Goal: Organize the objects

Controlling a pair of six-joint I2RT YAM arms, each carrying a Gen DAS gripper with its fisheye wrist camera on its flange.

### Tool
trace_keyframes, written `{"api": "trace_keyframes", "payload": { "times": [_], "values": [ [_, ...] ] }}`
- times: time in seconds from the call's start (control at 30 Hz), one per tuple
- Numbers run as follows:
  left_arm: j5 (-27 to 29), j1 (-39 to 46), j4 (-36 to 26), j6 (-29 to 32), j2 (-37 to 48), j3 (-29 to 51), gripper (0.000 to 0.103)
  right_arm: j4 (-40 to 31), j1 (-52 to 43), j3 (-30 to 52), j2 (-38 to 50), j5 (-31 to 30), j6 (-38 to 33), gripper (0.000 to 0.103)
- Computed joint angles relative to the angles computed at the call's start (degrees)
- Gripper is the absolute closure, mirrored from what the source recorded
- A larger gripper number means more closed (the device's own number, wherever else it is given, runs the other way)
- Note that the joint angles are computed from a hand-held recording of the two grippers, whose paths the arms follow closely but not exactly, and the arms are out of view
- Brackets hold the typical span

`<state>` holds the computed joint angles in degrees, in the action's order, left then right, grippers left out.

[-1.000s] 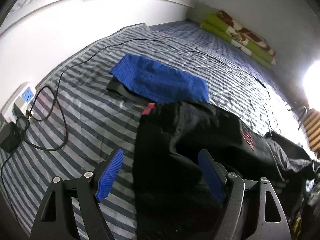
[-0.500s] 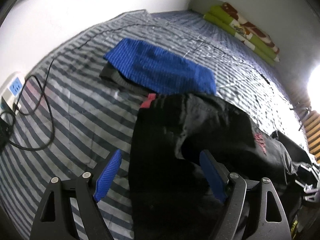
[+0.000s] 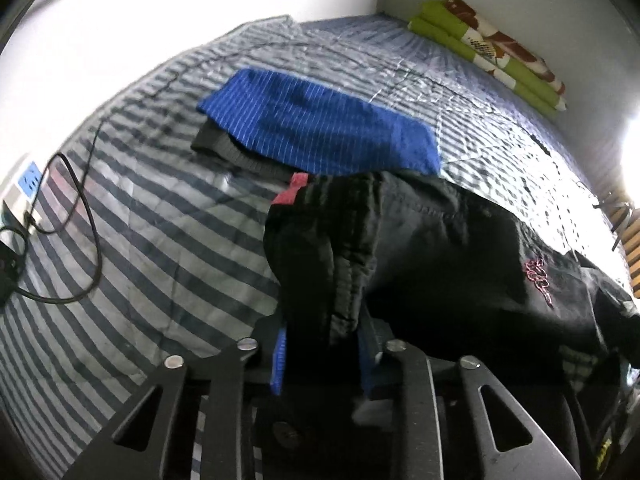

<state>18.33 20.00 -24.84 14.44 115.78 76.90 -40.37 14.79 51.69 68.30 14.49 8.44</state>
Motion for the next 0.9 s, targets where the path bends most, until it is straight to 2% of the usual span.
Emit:
{"api": "trace_keyframes", "payload": {
  "times": [0.07, 0.17, 0.23, 0.33, 0.4, 0.43, 0.47, 0.53, 0.63, 0.77, 0.83, 0.9],
  "values": [
    [1.0, 0.5, 0.8, 0.6, -2.1, -1.6, 0.079, -5.6, 0.1, 3.9, -4.4, -1.3, 1.1, 0.102],
    [5.9, 1.9, -0.7, 1.0, -4.8, -2.2, 0.079, -15.0, 3.5, 12.9, -9.9, -2.1, 1.2, 0.102],
    [8.0, 2.1, -0.4, 0.0, -7.4, -3.4, 0.079, -20.6, 6.6, 20.3, -9.2, 1.7, 1.5, 0.102],
    [6.1, 0.8, 6.0, -2.2, -11.7, -8.2, 0.076, -21.7, 3.2, 27.0, -2.4, 4.4, -0.6, 0.102],
    [2.9, -0.7, 9.1, -4.8, -11.7, -9.4, 0.062, -18.3, -1.6, 28.4, 5.0, 8.8, -2.5, 0.091],
    [1.3, -1.2, 7.0, -5.0, -10.3, -7.8, 0.049, -16.7, -4.3, 29.6, 11.0, 12.6, -2.5, 0.072],
    [1.2, -1.0, 4.8, -5.2, -8.9, -5.9, 0.046, -16.3, -6.9, 31.5, 17.7, 16.2, -1.7, 0.063],
    [2.7, 0.2, 2.8, -5.5, -8.0, -3.9, 0.046, -16.1, -10.2, 33.8, 25.1, 15.8, -0.6, 0.063],
    [2.6, 2.8, 4.1, -3.7, -9.9, -4.4, 0.032, -12.2, -10.9, 29.4, 23.7, 13.0, 1.6, 0.055],
    [4.9, 5.7, 1.1, -3.3, -8.0, -1.5, 0.032, -9.1, -11.9, 19.0, 12.2, 5.2, 3.7, 0.043],
    [5.3, 6.0, 0.8, -3.4, -7.9, -1.2, 0.032, -8.3, -11.7, 12.0, 3.9, 1.4, 5.6, 0.036],
    [6.0, 5.9, 0.6, -3.1, -8.3, -1.4, 0.032, -7.8, -10.7, 6.3, -2.2, -1.5, 6.7, 0.033]
  ]
}}
